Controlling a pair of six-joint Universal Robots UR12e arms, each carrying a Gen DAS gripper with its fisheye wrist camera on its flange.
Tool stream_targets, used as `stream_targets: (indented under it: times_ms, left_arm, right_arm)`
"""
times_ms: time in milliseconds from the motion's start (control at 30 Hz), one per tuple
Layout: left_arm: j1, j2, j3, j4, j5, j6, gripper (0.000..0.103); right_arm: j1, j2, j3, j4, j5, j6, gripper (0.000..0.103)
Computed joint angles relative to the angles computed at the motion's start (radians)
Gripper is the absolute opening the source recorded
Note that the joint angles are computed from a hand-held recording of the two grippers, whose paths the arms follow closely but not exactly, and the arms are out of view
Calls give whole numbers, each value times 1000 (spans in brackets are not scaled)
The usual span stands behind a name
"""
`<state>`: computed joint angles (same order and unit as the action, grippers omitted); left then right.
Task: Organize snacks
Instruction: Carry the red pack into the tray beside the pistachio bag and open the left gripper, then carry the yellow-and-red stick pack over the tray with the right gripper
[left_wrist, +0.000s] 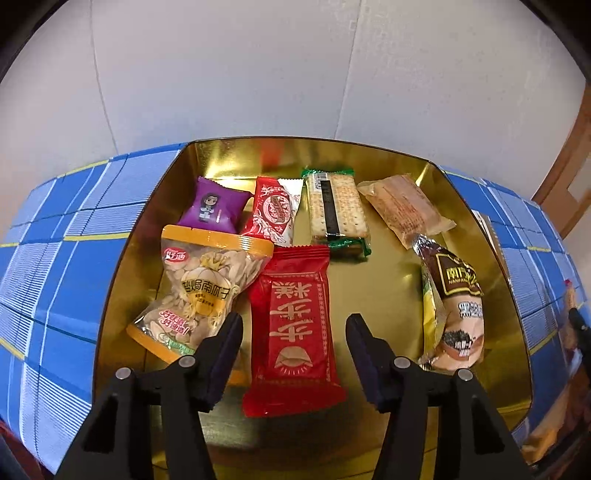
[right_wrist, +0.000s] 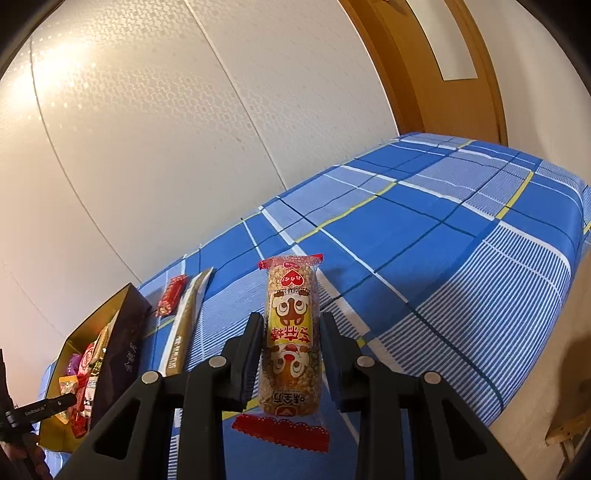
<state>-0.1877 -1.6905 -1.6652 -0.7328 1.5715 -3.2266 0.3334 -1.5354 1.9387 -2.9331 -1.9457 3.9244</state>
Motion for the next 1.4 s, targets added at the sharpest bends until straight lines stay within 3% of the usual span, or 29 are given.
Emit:
stream_targets:
  times_ms: [167, 467, 633, 733, 800, 900, 1400]
  left_arm:
    - [-9, 17, -17, 8, 14, 23, 60]
    - [-14, 37, -40, 36, 1, 59, 63]
    - [-1, 49, -50, 57, -29, 38, 72]
    - [8, 57, -54, 49, -53, 38, 74]
    - [15, 65, -60, 50, -68, 46, 82]
    - [21, 75, -71, 60, -59, 54, 82]
    - [49, 99, -96, 58, -79, 72, 82]
  right_arm:
    - [23, 6, -11, -11, 11, -24, 31]
    - [81, 48, -100, 10, 73, -180, 31]
    - [89, 73, -155, 42, 194, -189, 31]
    - [108, 102, -207, 73, 231, -241, 31]
    - [121, 124, -248, 106, 250, -284, 31]
    - [135, 153, -298, 145, 269, -317, 31]
    - [150, 288, -503, 370, 334, -274, 31]
